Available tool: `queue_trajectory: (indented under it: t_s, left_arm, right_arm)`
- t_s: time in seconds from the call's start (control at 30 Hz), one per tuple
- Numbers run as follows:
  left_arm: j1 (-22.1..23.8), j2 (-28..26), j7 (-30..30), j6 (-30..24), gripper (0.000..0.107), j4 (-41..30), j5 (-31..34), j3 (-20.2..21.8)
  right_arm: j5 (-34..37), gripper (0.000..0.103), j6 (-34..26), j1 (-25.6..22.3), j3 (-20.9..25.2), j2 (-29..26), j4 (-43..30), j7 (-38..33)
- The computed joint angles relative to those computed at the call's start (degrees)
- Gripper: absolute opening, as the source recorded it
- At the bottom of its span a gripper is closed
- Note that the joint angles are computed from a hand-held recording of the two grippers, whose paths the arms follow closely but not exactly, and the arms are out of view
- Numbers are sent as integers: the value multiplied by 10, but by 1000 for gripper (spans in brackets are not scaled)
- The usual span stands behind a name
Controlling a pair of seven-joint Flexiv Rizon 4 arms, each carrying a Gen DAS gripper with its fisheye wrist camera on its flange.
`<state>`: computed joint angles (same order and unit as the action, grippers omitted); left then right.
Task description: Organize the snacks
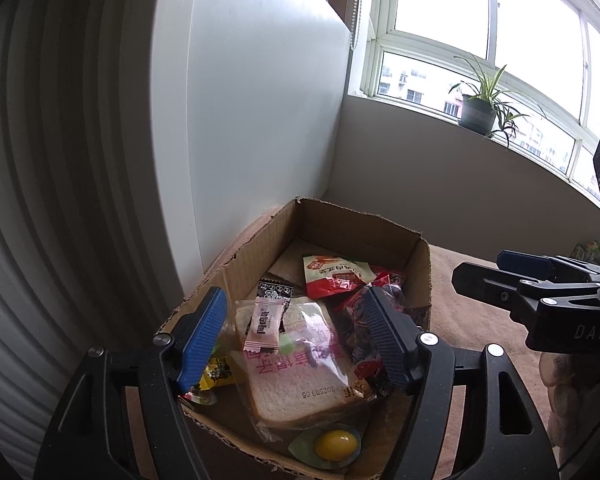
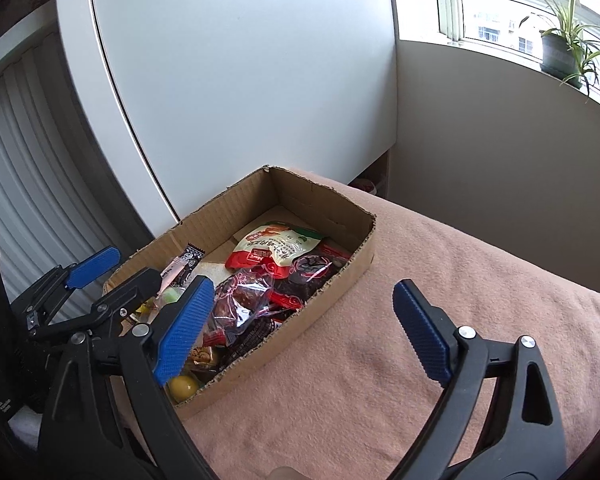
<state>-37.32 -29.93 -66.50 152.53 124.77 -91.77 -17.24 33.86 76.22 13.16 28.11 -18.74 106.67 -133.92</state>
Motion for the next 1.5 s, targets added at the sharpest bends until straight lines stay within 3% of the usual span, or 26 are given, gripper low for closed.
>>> queue_trajectory:
  t_s: [0.17, 0.37, 0.5, 0.77, 0.9, 1.5]
  left_arm:
    - [-12, -16, 27, 28, 71, -24, -11, -10]
    - [-21, -29, 42, 48, 71, -42, -14, -17]
    - [-22, -35, 49, 55, 71, -53, -15, -21]
    - [-25, -46, 71, 75, 71, -79, -26, -29]
    - [-27, -59, 96, 97, 77, -100, -33, -33]
    - [-24, -58, 94, 88, 77, -103, -33, -39]
  right_arm:
    - [47, 93, -2, -29, 11, 18, 8, -37]
    - [92, 93, 32, -31, 5, 39, 27, -92]
    - [135, 93, 23, -42, 5, 51, 26, -134]
    - [211, 93, 37, -29, -19, 67, 23, -205]
    - [244, 93, 59, -24, -25, 70, 25, -235]
    - [244, 93, 54, -13, -48, 73, 33, -234]
